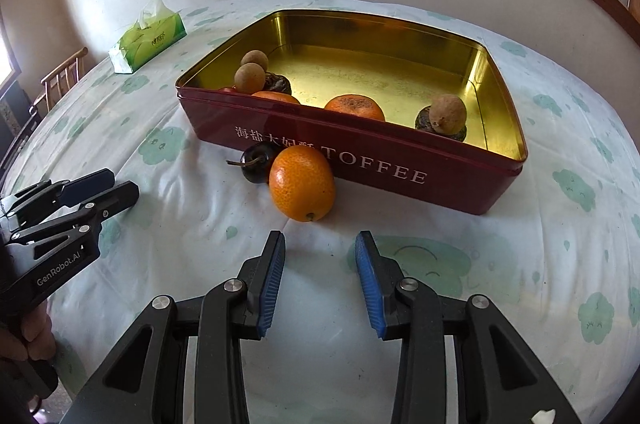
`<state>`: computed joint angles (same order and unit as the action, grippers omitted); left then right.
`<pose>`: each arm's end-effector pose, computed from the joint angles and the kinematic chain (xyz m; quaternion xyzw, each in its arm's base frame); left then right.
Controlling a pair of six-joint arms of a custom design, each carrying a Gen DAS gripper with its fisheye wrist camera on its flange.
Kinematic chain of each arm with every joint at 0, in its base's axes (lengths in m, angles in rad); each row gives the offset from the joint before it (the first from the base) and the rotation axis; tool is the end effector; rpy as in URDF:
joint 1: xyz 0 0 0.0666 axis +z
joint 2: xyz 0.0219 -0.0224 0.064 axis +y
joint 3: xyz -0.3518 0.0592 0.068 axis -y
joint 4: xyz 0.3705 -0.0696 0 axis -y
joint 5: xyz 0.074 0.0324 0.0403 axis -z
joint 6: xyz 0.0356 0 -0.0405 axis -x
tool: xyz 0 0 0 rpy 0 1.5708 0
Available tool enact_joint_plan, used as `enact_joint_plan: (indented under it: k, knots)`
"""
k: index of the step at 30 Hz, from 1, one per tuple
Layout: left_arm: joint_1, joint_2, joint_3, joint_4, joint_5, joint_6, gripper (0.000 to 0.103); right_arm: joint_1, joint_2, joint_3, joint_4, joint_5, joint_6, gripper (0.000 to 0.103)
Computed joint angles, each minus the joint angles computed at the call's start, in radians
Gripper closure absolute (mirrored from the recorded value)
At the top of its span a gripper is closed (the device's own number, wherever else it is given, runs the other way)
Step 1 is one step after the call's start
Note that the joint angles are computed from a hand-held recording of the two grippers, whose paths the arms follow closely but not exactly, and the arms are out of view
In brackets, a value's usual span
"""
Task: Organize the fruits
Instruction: 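Move both open tools toward the orange and dark fruit beside the tin, then grasp the orange with the right gripper while the left grasps the dark fruit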
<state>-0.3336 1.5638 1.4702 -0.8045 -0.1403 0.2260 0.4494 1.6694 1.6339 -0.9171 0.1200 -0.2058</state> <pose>0.4968 -0.1673 0.3627 0.0275 0.9415 -0.0273 0.3347 0.5043 0.2381 0.3716 -0.0974 0.9461 0.0436 0.3059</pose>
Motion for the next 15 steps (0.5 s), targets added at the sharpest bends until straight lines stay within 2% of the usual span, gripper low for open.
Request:
enact_joint_plan:
  k: [11,15]
  knots:
    - [0.001,-0.001,-0.003,0.005,0.009,0.005,0.063,0.016,0.069,0.08,0.006,0.048,0.02,0.07]
    - [0.002,-0.002,-0.004,0.006,0.009,0.004,0.063,0.019,0.067,0.072,0.023,0.058,0.028,0.071]
